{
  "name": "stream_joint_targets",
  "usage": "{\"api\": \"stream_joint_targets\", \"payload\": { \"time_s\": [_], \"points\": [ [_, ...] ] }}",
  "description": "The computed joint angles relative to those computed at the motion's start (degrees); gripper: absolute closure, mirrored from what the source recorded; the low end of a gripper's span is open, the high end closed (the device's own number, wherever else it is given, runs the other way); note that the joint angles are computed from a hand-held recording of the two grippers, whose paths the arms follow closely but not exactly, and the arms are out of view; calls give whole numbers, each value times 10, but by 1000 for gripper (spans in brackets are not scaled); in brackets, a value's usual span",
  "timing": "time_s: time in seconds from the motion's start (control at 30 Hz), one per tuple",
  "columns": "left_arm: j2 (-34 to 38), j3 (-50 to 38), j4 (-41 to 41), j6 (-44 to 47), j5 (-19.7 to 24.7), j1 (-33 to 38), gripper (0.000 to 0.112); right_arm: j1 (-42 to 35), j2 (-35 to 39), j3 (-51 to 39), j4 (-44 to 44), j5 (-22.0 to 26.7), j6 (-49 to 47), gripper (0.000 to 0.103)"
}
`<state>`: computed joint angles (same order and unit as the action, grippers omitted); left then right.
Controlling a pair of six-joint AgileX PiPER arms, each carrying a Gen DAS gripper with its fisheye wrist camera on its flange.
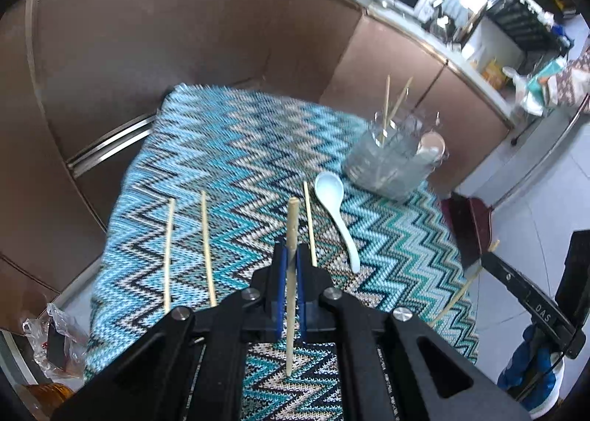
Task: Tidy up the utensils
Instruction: 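Carry the chopsticks in both grippers up to the wire holder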
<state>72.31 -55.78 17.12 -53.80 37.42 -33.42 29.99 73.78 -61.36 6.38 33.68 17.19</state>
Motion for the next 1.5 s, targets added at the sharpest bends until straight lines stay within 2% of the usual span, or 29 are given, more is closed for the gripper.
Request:
{"api": "stream_joint_targets", "payload": {
  "time_s": [0.13, 0.23, 0.47, 0.73, 0.93, 1.2, 1.5],
  "points": [
    [-54, 25, 73, -91, 14, -24, 108, 45, -26, -2, -88, 9, 80, 98],
    [-82, 31, 104, -126, 29, -35, 108, 78, -38, -9, -149, 23, 133, 98],
    [-112, 35, 116, -141, 41, -48, 108, 116, -58, -24, -218, 44, 191, 98],
    [-107, 7, 104, -132, 35, -56, 108, 114, -63, -42, -244, 41, 190, 98],
    [-79, -53, 75, -91, 29, -48, 108, 67, -67, -63, -211, 18, 143, 98],
    [-6, -187, 33, -19, 29, -28, 108, -5, -22, -151, -111, -12, 16, 98],
    [166, -423, -7, 56, 27, 7, 108, -84, 89, -281, 60, -57, -175, 98]
  ]
}}
